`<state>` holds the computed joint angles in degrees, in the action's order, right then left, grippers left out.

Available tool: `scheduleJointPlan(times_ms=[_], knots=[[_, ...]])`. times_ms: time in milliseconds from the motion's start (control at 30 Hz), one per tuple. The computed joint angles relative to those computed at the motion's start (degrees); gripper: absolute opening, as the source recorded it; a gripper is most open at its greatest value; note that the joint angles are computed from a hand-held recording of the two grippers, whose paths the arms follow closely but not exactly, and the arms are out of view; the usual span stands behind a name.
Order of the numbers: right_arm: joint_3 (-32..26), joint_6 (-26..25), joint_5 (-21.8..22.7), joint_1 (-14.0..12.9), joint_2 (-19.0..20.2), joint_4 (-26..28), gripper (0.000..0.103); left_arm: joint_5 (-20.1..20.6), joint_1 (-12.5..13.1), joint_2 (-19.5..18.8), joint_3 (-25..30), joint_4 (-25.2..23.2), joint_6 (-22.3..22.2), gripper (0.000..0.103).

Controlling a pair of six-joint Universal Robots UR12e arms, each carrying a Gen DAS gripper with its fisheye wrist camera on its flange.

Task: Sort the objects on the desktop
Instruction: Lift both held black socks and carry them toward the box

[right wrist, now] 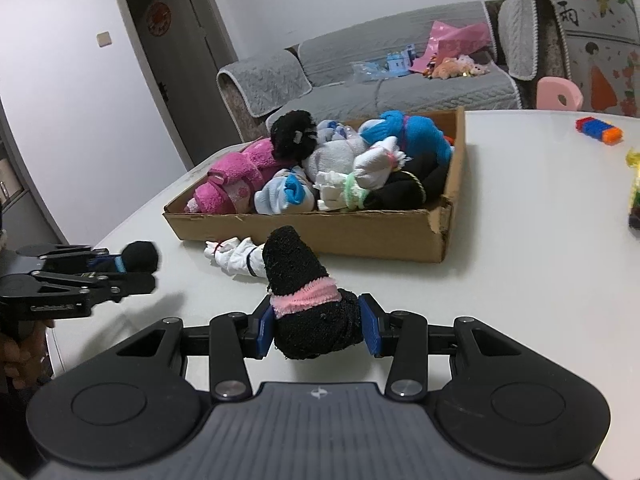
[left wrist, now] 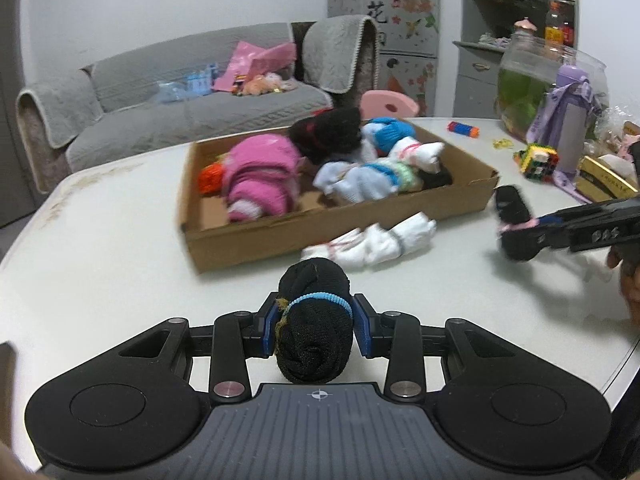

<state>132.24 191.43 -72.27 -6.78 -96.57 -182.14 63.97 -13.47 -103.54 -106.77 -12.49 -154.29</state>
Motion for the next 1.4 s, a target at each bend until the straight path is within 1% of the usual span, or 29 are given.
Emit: scheduleJointPlan(times_ms=[100,233,333,467,600,733,833,967,1067,1167,1300,1400], knots=[[0.94,0.91,0.47,-1.18,-1.08,-0.38,0.04,0.58,1.19,0.31,-0.1,-0.34,-0.07,0.044],[2.28,5.11,3.16,-4.13,-2.1,-3.87,0.04,0.5,2.65,0.23,1.09,-0.54,-1.64,0.044],[2.09,5.92,3.13,-5.3,-2.74,-4.59,0.04,0.93,2.85,-0.45,3.02,0.01,-2.43,0.044],[-0.13,4.65,3.21,-5.67,-2.45,-4.08,0.04,-0.03,2.25,-1.87,6.59,0.5,-3.86,0.044],[-3.67,3.18,4.27,-5.36,-0.73,-4.27,0.04,-1.46,0.85,-3.88,11.04,0.08,-4.94,0.044],[-7.01,3.68,8.55,-6.16,1.58,-4.98,0.04,-2.97,-0.49,-6.12,15.89,-1.28,-4.96,0.044],[-8.89,3.71,10.84,-6.69,3.14,-4.92,0.04,-3.06,-1.29,-7.9,19.25,-2.89,-4.57,0.044],[-11.2,2.84,11.38,-6.73,5.14,-3.18,0.04,-1.18,-2.52,-10.76,24.08,-6.06,-3.58,0.044],[-12.63,1.64,11.73,-6.41,6.19,-0.35,0.04,-1.13,-3.07,-12.88,27.28,-8.74,-3.42,0.044],[-14.24,-0.12,10.57,-5.47,7.31,3.16,0.04,-0.14,-3.77,-15.06,30.56,-11.95,-3.32,0.044],[-15.44,-2.09,9.56,-4.6,8.66,6.02,0.04,0.7,-4.36,-17.75,34.2,-14.85,-3.01,0.044],[-16.23,-4.52,7.85,-3.87,9.23,8.58,0.04,1.51,-4.77,-19.56,36.64,-17.8,-2.75,0.044]])
